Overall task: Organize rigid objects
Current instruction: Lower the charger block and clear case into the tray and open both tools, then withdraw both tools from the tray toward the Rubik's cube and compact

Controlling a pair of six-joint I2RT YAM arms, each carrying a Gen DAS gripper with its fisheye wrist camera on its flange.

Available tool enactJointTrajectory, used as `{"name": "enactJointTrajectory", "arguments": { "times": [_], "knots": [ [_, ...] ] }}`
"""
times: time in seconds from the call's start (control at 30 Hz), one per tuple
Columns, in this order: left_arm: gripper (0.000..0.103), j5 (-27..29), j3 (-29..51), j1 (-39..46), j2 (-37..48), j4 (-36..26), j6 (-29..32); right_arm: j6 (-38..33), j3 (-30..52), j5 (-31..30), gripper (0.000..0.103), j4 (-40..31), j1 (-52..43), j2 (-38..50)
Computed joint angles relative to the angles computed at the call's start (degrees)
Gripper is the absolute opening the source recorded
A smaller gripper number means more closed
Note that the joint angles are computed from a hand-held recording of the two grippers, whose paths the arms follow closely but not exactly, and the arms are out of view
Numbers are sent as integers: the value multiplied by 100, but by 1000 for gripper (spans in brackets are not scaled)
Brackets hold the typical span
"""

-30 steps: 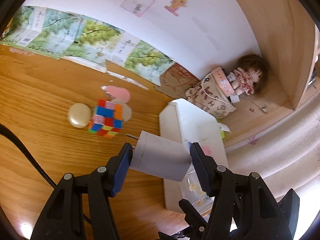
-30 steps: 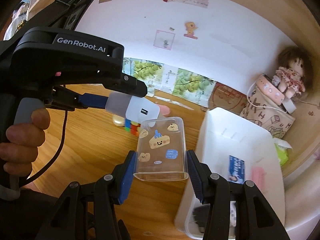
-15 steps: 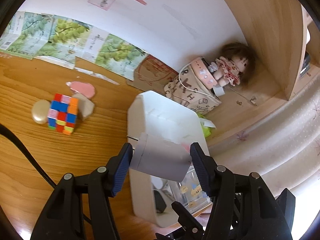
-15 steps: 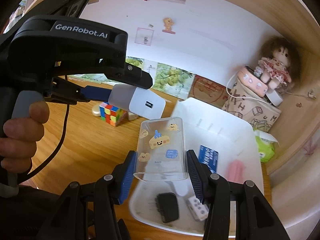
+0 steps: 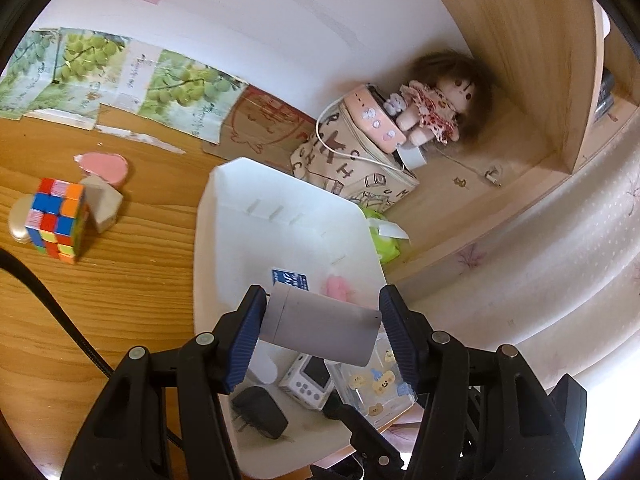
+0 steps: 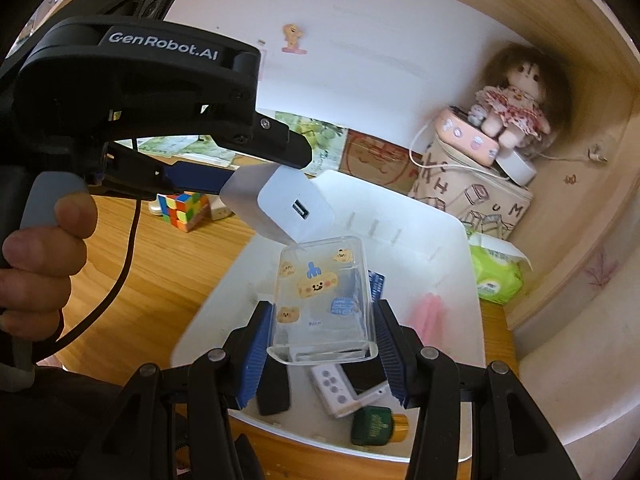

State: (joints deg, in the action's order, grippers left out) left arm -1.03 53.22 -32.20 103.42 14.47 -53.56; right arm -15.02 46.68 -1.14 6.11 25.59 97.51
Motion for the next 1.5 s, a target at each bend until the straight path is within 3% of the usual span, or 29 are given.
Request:
{"name": "enactJointTrajectory", "arguments": {
  "times": [0.37, 0.47, 0.73, 0.87, 1.5],
  "knots": [
    [61, 155, 550, 10, 544, -252, -175, -305, 309, -177, 51, -243, -237, 278],
    [60, 138, 433, 6, 480, 7, -119, -336, 387, -211, 52, -309, -242, 342],
    [63, 62, 503, 8, 421, -215, 53, -259, 452, -108, 68, -392, -160, 404],
    [68, 90, 397, 70, 323, -290, 80, -162, 490, -53, 73, -439, -81, 431],
    [70, 404, -666, 782, -686, -472, 516, 611, 895, 545, 79, -498, 981, 727]
  ]
}}
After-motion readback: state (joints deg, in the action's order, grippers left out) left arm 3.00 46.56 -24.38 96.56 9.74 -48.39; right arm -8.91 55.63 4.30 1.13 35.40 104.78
